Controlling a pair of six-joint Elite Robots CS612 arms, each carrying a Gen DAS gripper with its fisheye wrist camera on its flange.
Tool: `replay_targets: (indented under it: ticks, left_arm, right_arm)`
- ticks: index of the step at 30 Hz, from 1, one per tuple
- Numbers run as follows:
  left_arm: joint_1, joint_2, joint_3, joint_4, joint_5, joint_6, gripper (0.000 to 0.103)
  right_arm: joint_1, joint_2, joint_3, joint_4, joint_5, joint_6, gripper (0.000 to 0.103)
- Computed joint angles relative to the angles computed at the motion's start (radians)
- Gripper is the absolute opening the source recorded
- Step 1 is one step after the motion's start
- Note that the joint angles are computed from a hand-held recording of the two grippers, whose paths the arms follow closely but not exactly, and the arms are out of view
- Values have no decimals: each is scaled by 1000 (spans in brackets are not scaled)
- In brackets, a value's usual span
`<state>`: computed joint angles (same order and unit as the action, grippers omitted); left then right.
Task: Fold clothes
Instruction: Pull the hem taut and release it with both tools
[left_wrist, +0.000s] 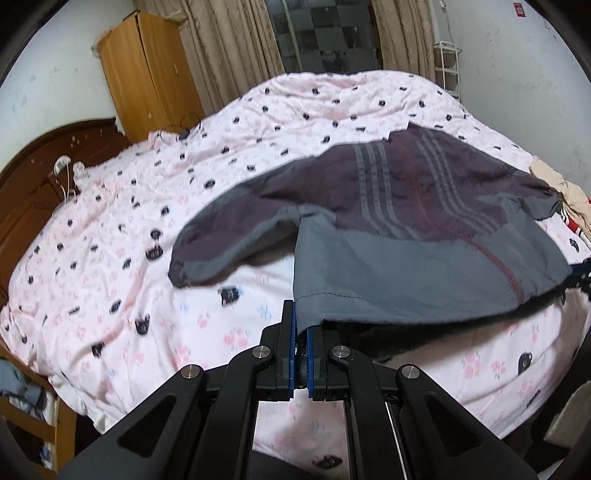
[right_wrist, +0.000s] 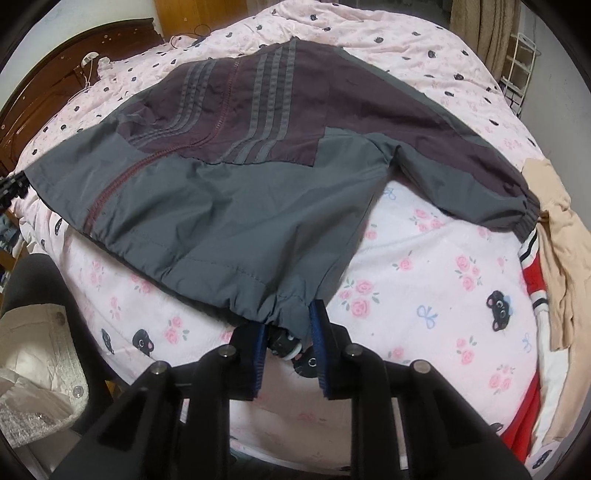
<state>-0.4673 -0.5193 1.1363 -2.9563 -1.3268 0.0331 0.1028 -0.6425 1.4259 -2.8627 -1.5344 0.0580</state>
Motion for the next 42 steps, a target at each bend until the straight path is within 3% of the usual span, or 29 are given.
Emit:
replay_targets:
  ticks: [11, 17, 26, 30, 31, 34, 38, 42]
  left_arm:
    - [-8, -27, 34, -3, 24, 24, 4]
    - [-16, -43, 50, 75, 58, 78, 4]
    - [-19, -24, 47, 252, 50, 90, 5]
    - [-20, -26, 61, 256, 61, 92, 8]
    - [-20, -27, 63, 262, 67, 94, 15]
    - [-23, -29, 65, 309, 112, 83, 59]
    - [-3, -49, 100, 298, 41, 46, 61]
    - [11, -65, 116, 213, 0, 19, 61]
  right_arm:
    - [-17, -61, 61, -70, 26, -34, 18]
    - [-34, -100, 108, -110, 86, -23, 18]
    - [-27, -89, 107, 17, 56, -66, 17]
    - [-19, -85, 102, 69, 41, -94, 17]
    - [-18, -86, 103, 78, 33, -102, 17]
    - [-22, -92, 111, 99, 35, -109, 21]
    - [-34, -108, 125, 93, 69, -108, 45]
    - [-44, -118, 111, 91, 104, -120, 46]
